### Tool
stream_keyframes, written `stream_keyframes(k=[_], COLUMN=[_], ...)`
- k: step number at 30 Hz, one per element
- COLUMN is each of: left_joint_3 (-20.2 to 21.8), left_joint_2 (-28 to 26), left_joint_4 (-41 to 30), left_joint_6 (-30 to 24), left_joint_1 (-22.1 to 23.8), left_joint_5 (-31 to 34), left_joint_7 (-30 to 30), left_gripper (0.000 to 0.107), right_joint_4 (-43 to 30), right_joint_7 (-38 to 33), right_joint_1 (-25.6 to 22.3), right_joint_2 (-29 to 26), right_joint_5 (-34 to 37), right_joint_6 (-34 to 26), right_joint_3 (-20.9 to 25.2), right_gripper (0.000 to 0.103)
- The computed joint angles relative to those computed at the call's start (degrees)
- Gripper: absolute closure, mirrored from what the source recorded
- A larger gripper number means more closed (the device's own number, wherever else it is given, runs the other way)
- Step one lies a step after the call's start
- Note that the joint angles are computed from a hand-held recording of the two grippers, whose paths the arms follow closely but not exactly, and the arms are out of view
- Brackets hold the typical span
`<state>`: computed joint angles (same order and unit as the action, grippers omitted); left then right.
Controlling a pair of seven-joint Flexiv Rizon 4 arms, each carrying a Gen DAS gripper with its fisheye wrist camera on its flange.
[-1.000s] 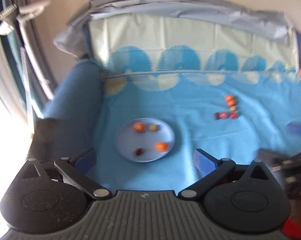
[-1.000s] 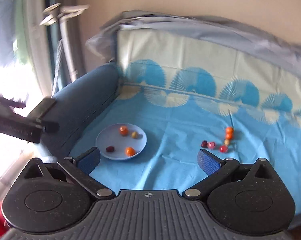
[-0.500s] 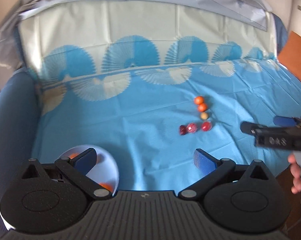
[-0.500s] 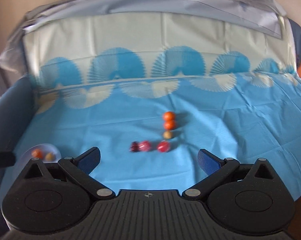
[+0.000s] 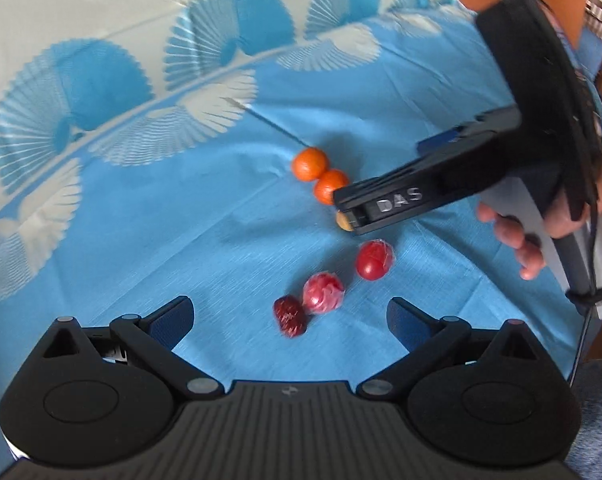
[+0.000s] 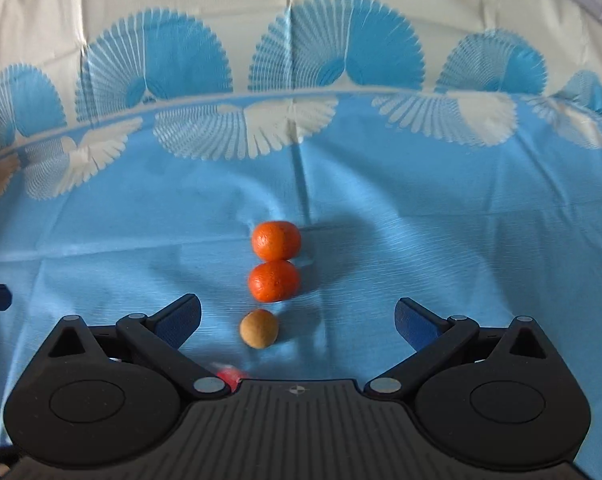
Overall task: Organize fruits
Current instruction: 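Grasp a red lychee with the left tool while the right tool grasps a tangerine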
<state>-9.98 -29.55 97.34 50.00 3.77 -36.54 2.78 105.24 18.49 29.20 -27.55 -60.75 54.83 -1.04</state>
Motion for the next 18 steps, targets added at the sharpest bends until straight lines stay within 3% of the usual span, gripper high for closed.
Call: stream_keyframes(k=[2, 8, 10, 12, 13, 18], left_joint_3=[0.0, -0.1, 0.0, -0.8, -1.4, -3.0], left_joint_2=[-2.4, -6.0, -6.2, -5.7, -5.3, -2.4], left_joint_4=[-2.4, -5.3, -5.3, -3.8, -2.8, -1.8], left_joint_6=[-1.6, -2.4, -1.9, -0.1, 1.6, -2.4], left_joint_1=[-0.7, -2.6, -3.0, -2.4, -2.0, 1.2], left_joint_5=[2.0, 8.1, 9.9, 8.8, 7.6, 0.8], left_joint_7=[0.1, 2.1, 3.4, 4.4, 5.0, 4.8], left_gripper=[0.008, 0.043, 0.073, 0.073, 0.074, 0.074], right_joint_4=[-0.8, -3.8, -3.7, -4.2, -4.3, -0.8], right_joint_7=[-2.5, -7.3, -6.3, -8.8, -9.5, 0.5], right_joint_1=[-2.1, -1.6, 0.1, 1.7, 2.2, 2.5], right_joint_2=[-2.0, -6.3, -6.4, -6.4, -6.2, -2.4], right_joint_5=[1.8, 6.5, 3.8, 2.1, 1.1, -1.0], right_joint_6=[4.1, 6.5, 6.5, 2.2, 0.6, -2.5], right_joint_3=[0.3, -2.0, -4.3, -4.9, -5.0, -4.5], right_gripper=[0.001, 0.001, 0.002, 0.036, 0.071, 0.069])
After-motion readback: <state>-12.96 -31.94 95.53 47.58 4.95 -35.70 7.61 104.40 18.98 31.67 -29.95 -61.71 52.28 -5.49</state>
